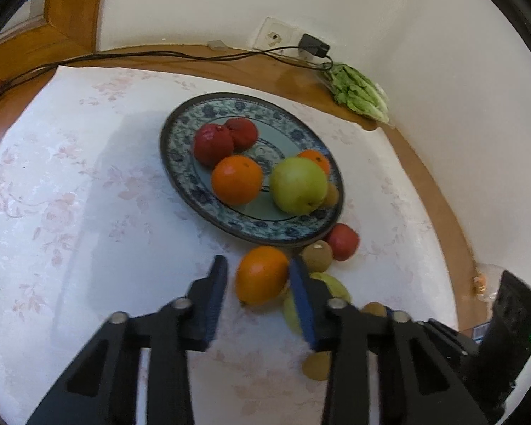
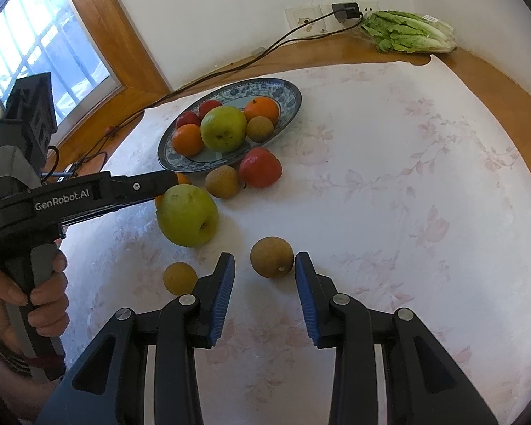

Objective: Organize fruits
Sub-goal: 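Grasp a second orange with the left tool while the right tool grasps another kiwi, then carry the orange with the left tool while the right tool carries the kiwi to the plate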

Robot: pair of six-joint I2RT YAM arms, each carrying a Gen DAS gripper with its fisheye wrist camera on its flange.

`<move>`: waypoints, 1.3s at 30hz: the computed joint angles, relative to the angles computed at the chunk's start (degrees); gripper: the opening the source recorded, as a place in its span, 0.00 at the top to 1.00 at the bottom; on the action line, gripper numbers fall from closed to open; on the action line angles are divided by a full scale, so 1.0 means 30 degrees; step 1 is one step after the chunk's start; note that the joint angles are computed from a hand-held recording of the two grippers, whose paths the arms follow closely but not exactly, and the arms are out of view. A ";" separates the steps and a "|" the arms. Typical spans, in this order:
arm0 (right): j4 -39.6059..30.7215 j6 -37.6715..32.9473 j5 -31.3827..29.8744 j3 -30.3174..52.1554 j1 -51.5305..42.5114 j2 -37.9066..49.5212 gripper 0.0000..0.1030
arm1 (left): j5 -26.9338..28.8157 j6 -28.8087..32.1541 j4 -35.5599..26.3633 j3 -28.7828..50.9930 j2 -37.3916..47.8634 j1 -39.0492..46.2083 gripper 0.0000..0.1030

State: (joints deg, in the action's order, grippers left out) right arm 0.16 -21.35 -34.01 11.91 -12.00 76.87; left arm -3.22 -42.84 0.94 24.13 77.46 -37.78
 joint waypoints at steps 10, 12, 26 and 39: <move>0.0675 -0.0016 0.0574 -0.0379 0.0471 -0.0479 0.73 | -0.0776 0.0203 -0.0728 0.0239 -0.0012 -0.0322 0.55; 0.0672 0.0015 0.0538 -0.0309 0.0500 -0.0420 0.73 | -0.0727 0.0076 -0.0609 0.0144 0.0111 -0.0111 0.48; 0.0432 0.0045 0.0319 -0.0343 0.0203 -0.0712 0.73 | 0.1064 -0.0372 0.1210 0.0092 0.1295 0.0200 0.66; 0.0493 0.0328 0.0168 -0.0350 0.0011 -0.0610 0.74 | -0.0366 -0.0182 -0.0564 -0.0992 -0.2069 0.0140 0.66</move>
